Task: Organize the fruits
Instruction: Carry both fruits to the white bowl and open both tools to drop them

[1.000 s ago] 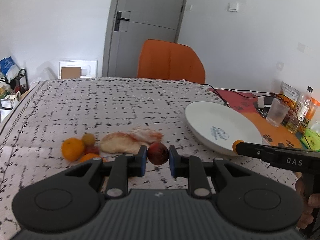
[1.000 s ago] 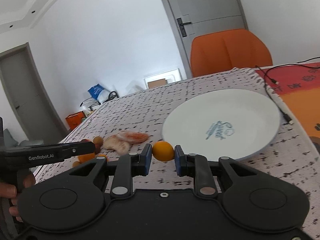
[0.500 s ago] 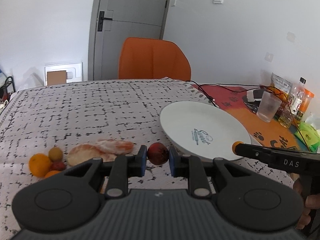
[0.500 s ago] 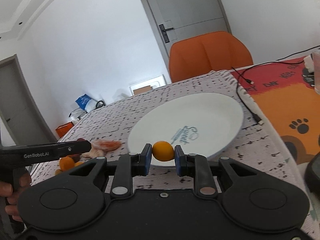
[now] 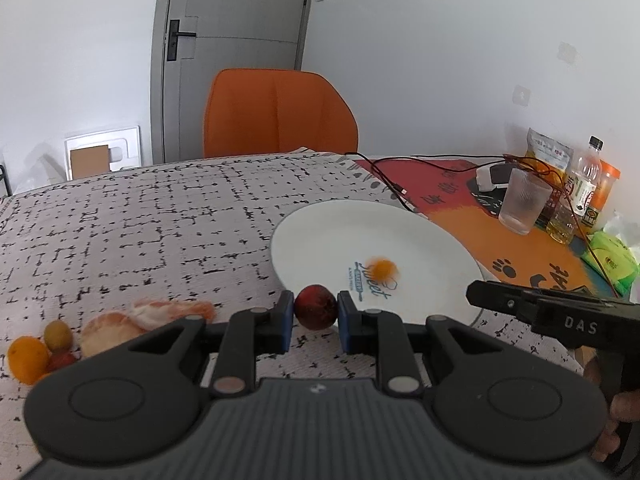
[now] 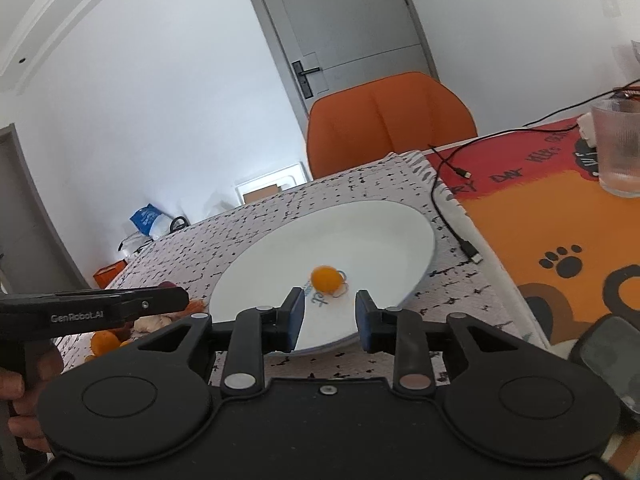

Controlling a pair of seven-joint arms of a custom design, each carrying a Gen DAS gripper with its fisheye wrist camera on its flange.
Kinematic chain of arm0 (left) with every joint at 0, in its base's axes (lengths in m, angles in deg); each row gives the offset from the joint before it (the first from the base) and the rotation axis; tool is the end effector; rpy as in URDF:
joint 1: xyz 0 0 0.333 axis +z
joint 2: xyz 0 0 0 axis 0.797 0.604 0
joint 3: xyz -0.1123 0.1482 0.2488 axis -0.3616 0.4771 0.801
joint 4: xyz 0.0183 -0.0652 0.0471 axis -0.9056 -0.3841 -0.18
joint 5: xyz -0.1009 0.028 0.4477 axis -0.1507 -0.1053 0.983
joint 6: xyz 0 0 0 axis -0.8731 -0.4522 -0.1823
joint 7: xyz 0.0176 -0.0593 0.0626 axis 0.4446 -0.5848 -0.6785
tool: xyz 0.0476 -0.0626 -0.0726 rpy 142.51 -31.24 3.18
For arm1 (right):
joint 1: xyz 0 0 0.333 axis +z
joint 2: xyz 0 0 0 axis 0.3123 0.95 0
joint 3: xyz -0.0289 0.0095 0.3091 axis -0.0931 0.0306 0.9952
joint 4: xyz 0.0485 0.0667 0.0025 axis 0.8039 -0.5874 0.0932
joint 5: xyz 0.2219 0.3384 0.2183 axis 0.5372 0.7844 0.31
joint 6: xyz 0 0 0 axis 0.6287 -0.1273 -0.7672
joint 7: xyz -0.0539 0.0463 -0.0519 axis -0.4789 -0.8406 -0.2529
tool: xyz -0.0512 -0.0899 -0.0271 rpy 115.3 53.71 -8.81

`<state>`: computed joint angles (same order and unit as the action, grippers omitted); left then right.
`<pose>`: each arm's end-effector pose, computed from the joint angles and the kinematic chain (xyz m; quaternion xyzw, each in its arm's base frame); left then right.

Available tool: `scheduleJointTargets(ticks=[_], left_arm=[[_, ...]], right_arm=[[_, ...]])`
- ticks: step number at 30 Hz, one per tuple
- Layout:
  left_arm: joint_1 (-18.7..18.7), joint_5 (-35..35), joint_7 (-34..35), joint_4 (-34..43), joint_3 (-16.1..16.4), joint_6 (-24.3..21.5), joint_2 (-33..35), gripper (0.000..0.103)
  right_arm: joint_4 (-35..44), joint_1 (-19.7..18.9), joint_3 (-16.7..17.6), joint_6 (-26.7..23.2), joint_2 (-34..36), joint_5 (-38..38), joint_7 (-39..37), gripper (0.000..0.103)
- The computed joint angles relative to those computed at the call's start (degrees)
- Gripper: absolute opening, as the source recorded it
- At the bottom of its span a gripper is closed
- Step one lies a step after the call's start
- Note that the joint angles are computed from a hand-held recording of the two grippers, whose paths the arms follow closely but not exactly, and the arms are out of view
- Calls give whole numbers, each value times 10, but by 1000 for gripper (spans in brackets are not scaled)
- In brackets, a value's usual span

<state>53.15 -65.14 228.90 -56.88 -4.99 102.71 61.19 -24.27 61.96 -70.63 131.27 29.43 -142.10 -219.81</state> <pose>0.7259 -0.2359 0.3969 -0.3001 0.8237 -0.4716 0.0952 0.5478 0.4998 0.3423 -0.3583 0.7568 -0.3617 0.4099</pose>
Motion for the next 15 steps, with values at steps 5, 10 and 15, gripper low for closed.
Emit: scheduleJointTargets(ticks=[5, 10, 15], left_arm=[[-7, 11, 0, 7, -3, 2, 6, 21], [-14, 22, -2, 15, -9, 5, 12, 21], [-16, 21, 9, 10, -17, 25, 9, 35]], right_arm=[[-17, 1, 4, -7, -12, -4, 17, 30], [-27, 0, 9, -11, -18, -5, 29, 30], [-30, -4, 11, -4, -18, -8, 38, 30]])
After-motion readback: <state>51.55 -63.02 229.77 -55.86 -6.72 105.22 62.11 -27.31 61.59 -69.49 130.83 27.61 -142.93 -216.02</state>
